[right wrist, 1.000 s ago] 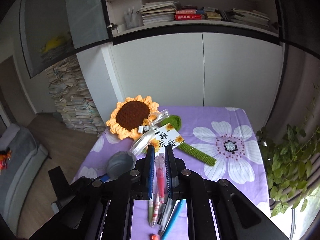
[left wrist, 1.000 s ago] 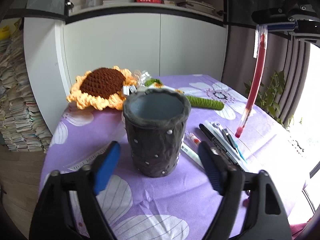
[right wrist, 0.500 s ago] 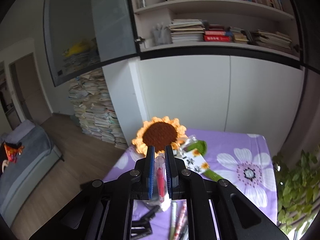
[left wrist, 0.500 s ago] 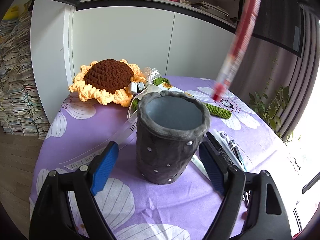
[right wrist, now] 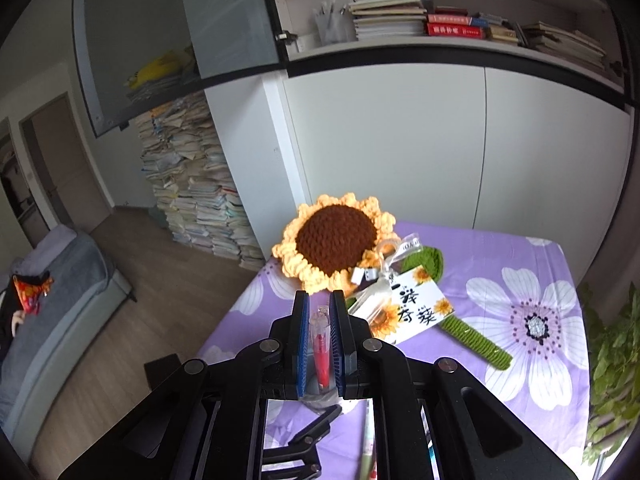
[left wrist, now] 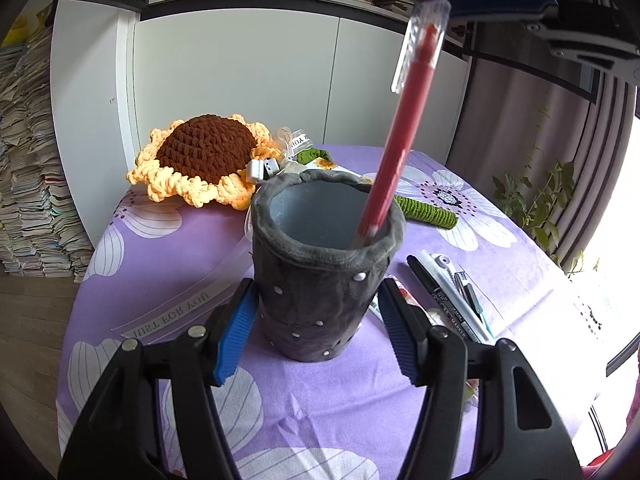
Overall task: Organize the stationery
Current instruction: 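Lift the red pen with the right gripper and drop it into the grey cup, then return the right gripper to the pens and open over the blue pen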
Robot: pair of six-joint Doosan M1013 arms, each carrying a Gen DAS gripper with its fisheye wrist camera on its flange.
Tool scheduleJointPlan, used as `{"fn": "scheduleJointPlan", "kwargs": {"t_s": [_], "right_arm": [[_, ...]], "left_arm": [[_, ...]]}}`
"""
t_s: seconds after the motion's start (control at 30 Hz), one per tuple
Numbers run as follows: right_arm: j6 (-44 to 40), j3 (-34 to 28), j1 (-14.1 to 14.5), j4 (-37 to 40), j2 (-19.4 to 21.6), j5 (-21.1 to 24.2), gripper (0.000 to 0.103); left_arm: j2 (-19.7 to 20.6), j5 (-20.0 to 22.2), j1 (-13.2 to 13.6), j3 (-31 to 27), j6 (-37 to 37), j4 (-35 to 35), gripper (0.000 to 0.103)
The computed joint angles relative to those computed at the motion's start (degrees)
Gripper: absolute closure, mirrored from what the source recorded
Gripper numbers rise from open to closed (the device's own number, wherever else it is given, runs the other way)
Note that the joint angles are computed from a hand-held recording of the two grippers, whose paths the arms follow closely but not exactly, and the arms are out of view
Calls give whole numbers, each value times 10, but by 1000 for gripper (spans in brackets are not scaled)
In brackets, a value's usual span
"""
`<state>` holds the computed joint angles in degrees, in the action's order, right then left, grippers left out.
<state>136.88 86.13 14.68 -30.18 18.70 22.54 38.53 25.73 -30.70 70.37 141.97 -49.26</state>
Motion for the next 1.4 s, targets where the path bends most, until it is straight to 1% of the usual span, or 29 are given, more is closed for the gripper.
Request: {"fn": "scheduleJointPlan", "kwargs": {"t_s": [0.1, 0.23, 0.27, 0.37, 0.47, 0.53, 0.6, 0.67, 0.73, 0.77, 0.87, 0.93, 1.0, 1.1, 1.13, 1.17, 1.2, 1.23, 1.3, 1.4], "right_arm": [[-18, 4, 1, 15, 0, 3, 92], [-15, 15, 5, 4, -2, 10, 91], [-22, 17, 5, 11, -2, 13, 91], [-64, 19, -1, 64, 1, 15, 91], [-88, 27, -9, 109, -1, 5, 91], [-90, 35, -13, 123, -6, -5, 91], [-68, 45, -14, 106, -13, -14, 91], [-29, 55, -14, 64, -20, -15, 91], [1, 59, -12, 27, -23, 5, 91], [-1, 59, -13, 28, -22, 17, 91], [-56, 54, -20, 81, -14, 58, 91], [-77, 50, -24, 103, -6, 80, 91], [-89, 51, -27, 118, -1, 88, 91], [-95, 55, -32, 136, 1, 87, 91], [-90, 56, -33, 133, 1, 90, 91], [-79, 55, -33, 125, 3, 95, 91], [-66, 55, -33, 117, 4, 103, 91], [-54, 55, -35, 112, 4, 110, 91], [-33, 56, -41, 114, 7, 130, 91], [-13, 61, -54, 137, 11, 147, 91]], "left_arm": [[0, -2, 0, 1, 3, 0, 42], [-2, -8, -2, 4, 11, 1, 42], [-2, -8, -2, 3, 10, 2, 42], [-2, -9, -2, 4, 10, 4, 43], [-3, -10, -2, 5, 13, 3, 43], [-4, -11, -2, 7, 16, 3, 43], [-7, -18, -3, 12, 24, 2, 43], [-12, -37, -5, 23, 42, -8, 43], [-20, -56, -5, 37, 78, -41, 43], [-21, -56, -4, 40, 85, -51, 43], [-19, -36, 2, 37, 72, -56, 43], [-17, -27, 4, 33, 50, -43, 43], [-15, -19, 4, 28, 28, -25, 42], [-16, -16, 5, 29, 34, -30, 41], [-16, -14, 5, 30, 39, -34, 37], [-17, -16, 5, 31, 41, -34, 29], [-17, -20, 4, 32, 40, -33, 26], [-18, -22, 4, 33, 43, -36, 24], [-19, -24, 4, 35, 58, -50, 24], [-18, -34, -1, 34, 55, -38, 24]]}}
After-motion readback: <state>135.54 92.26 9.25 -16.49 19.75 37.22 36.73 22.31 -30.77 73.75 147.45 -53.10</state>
